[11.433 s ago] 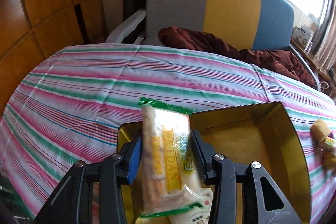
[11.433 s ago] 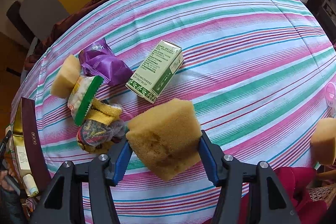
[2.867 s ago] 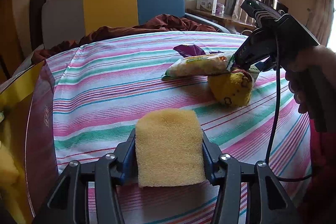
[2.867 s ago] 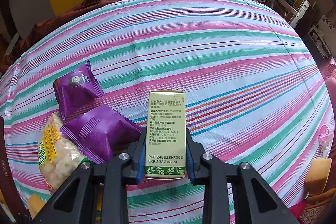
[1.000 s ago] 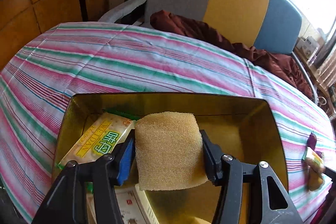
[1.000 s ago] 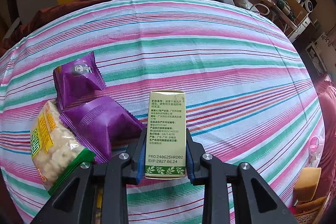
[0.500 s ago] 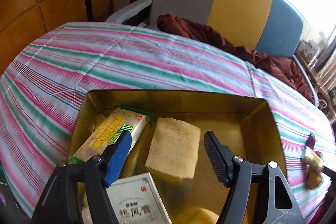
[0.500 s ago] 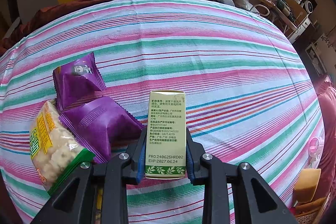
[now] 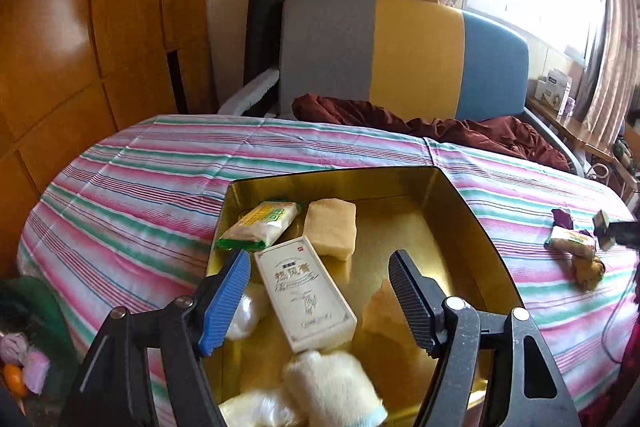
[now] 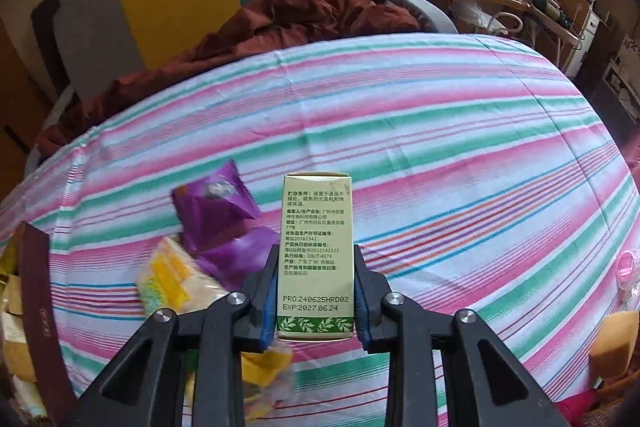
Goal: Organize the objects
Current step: 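Lower the green carton into the gold box and open the right gripper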
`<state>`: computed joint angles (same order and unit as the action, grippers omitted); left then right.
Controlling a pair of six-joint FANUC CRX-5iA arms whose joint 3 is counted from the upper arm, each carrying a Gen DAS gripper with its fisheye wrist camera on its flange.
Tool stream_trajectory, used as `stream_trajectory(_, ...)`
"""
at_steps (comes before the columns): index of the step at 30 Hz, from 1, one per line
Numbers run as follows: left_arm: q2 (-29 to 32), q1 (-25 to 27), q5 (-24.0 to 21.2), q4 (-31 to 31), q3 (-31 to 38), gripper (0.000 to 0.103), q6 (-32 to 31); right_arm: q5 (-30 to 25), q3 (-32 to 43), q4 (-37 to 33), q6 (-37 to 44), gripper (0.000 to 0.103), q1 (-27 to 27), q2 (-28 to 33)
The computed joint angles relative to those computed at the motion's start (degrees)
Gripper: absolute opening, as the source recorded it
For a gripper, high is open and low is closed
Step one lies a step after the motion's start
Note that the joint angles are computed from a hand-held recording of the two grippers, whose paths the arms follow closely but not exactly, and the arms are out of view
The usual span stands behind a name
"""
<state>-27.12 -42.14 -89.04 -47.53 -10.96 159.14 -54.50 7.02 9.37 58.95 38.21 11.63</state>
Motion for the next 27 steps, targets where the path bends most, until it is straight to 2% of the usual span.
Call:
stream_trajectory(3,0.4,-3.5,-3.2,-1.7,0.4,0.073,1.3,1.1,0.7,-1.6,2.0,0.029,1.8,-1.7)
stream_trajectory(8,-0.2,-4.4,-4.0,-1.1,-0.6,0.073,2.4,0.4,5.3,-6.4,10.9,0.029,8.4,-1.7)
stream_trajectory(14,-1.6,-5.3,-4.8,-1.0,-2.1,0.073,4.1,-3.3,13.5,-13.2,19.9,0.029,16.7,2.6)
stream_trajectory(20,-3.9,-4.5,-5.2,-0.1,-4.0,0.074,4.9,-7.8,20.4,-14.8,21.4,0.029,22.1,9.5)
stream_trajectory(25,-5.9,-4.6,-6.6,-0.9,-5.0,0.076,6.4,-12.2,23.7,-9.4,17.0,0.03,25.7,15.2)
stream_trajectory(27,-6.7,-4.5,-6.8,-1.0,-5.3,0.076,7.2,-14.7,25.6,-12.4,18.0,0.03,25.7,16.6)
